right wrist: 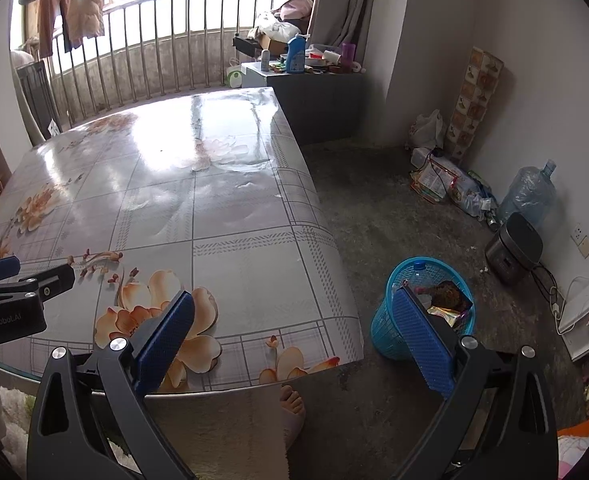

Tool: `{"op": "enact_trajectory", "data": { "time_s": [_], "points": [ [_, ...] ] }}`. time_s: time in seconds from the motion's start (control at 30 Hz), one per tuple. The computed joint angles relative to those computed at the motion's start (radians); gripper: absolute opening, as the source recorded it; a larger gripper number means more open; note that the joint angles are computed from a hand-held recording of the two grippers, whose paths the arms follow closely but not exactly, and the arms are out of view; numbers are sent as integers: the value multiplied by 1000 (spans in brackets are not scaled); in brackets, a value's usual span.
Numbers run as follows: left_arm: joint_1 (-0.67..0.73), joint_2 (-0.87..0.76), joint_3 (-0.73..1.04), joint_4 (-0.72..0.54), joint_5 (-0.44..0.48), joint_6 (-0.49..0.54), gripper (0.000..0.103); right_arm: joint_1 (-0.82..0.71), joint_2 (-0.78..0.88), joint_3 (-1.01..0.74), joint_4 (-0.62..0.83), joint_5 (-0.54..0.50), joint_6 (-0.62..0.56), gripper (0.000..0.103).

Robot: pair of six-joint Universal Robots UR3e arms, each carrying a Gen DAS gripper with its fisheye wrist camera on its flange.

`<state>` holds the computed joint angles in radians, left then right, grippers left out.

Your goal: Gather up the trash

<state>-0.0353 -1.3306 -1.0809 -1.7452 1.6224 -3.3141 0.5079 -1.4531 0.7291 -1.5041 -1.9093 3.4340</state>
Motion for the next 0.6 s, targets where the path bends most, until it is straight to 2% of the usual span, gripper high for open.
{"op": "enact_trajectory", "data": {
  "time_s": [0.6],
  "points": [
    [12, 6, -3, -2, -5, 10, 94, -5, -4, -7, 8, -1, -1, 96]
  ]
}}
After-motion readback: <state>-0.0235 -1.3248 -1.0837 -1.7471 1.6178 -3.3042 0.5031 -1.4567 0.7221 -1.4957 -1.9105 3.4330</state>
